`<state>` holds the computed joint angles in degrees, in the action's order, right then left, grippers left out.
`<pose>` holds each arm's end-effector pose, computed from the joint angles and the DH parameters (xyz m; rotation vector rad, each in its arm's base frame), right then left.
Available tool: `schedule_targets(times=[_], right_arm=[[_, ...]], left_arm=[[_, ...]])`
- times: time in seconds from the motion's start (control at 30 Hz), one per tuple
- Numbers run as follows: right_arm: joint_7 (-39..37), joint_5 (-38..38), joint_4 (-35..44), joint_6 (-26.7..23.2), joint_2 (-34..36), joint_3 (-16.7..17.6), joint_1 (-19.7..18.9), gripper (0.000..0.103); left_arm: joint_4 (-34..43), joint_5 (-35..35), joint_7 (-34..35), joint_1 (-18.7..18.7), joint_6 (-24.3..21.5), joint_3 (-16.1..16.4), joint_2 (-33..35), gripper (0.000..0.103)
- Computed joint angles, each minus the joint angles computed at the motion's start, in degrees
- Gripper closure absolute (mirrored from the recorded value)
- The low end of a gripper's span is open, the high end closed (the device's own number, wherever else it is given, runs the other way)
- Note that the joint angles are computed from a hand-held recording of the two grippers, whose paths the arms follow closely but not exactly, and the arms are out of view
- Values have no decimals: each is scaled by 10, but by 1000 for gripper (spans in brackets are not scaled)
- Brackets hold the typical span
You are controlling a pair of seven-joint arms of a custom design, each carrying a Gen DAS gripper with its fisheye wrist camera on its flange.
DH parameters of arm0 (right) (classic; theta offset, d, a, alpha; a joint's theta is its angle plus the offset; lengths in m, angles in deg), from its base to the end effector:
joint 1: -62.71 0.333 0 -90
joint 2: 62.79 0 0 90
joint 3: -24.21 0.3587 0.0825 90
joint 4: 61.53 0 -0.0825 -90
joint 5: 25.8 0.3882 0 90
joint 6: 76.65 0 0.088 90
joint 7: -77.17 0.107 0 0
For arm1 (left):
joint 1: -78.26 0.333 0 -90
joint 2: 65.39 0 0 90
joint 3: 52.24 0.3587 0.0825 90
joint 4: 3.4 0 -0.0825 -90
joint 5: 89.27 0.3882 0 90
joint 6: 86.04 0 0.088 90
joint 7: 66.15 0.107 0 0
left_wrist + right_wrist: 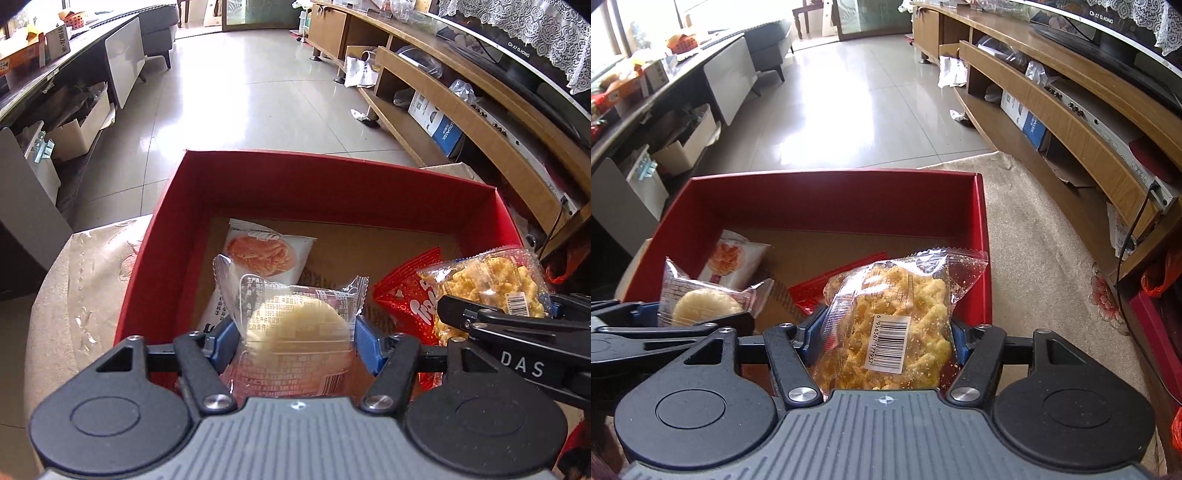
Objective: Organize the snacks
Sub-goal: 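Lower the bread bun and chip bag into the red box and open both tools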
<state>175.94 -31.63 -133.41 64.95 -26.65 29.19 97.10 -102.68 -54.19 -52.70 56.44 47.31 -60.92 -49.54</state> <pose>0.6357 0.4940 0.4932 -2.2651 1.2497 -0.3297 0.5977 -0.3282 0.4956 -2.2772 1.4100 -0.5231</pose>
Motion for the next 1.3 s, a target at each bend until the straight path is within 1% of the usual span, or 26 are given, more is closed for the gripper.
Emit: schedule_targets(times=[0.1,0.23,0.47,0.67,0.8,1.3], right_arm=[[0,0,1,1,1,0,1,32],[-1,-1,-10,18,-4,0,0,29],[2,-4,-21,37,-11,-3,-2,24],[10,-15,-32,47,-20,-8,2,24],[15,-32,-53,63,-36,-12,6,24],[19,-56,-161,108,-113,-1,2,21]], left_arm=[[1,3,-3,-2,-4,1,-2,42],[-6,6,-11,0,2,0,-9,41],[-9,34,-26,-2,7,-1,-20,41],[-11,35,-29,-1,7,-5,-24,40],[-20,41,-33,-1,10,-8,-35,40],[-79,61,-70,0,4,-34,-93,38]])
